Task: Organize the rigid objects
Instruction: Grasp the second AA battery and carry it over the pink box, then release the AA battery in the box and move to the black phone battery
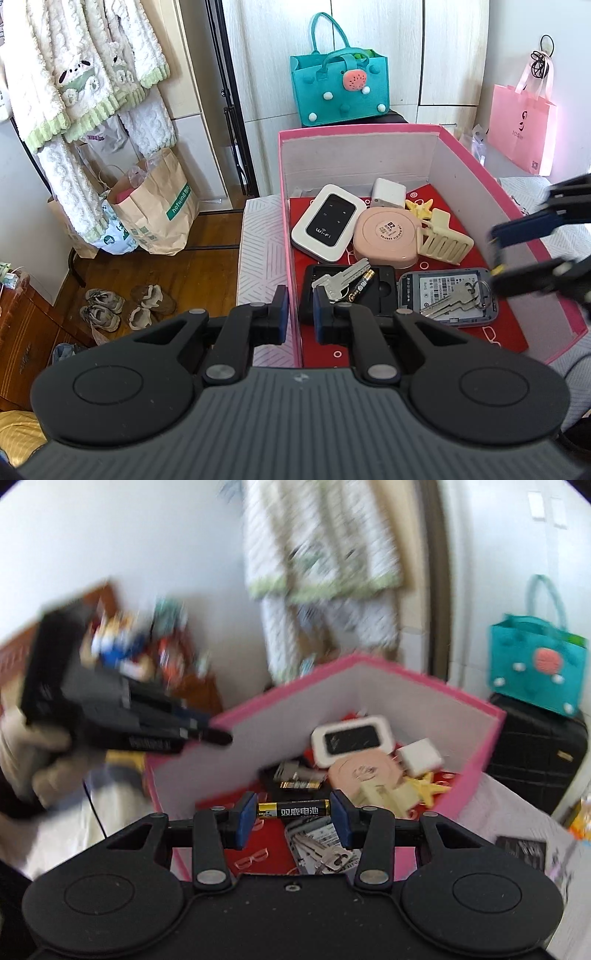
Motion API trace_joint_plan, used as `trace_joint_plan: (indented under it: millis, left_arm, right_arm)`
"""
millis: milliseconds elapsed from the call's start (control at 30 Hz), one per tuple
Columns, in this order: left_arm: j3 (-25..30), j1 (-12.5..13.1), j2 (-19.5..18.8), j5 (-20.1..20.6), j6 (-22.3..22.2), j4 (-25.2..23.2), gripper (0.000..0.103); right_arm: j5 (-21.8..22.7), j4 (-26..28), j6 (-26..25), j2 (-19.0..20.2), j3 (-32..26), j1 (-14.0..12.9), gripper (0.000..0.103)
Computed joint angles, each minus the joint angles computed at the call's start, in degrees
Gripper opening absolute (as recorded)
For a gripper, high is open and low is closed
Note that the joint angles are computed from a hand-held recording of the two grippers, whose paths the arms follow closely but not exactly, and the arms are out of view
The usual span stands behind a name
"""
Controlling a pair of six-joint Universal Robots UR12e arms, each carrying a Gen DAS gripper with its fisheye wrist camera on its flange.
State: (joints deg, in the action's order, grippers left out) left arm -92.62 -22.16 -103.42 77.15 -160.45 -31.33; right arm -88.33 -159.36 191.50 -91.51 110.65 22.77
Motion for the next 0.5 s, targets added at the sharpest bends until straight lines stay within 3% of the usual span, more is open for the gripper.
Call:
trace_joint_plan:
  millis: [100,167,233,367,500]
  left_arm:
    - [0.0,0.05,0.04,-0.12,-0.31,-0.07,0.012]
    - [0.0,0.03,0.05,-0.02,-0.15,-0.1,0.012]
    - [0.19,0.06,0.02,0.1,0.13,-0.45,0.012]
    - [0.77,0.15,-0.07,-0.07,0.42,-1.55,0.012]
    - [0.99,0.19,-0.17,-0.35,0.66,-1.83,0.012]
  right_arm:
    - [-1.68,6.26,-2.53,1.81,-2.78,-0.12,0.049]
    - [-3.63,7.76,-4.29,2.62,-3.53,0.18,0.049]
    - [-4.09,7.23,-5.58,2.66,-3.24,0.26,0.05]
    - [-2.97,3.73,-3.54,1.36,-1.6,-0.13,0.054]
    - [-6.16,-1.51,-0.29,-0.4,0.45,-0.28,0.058]
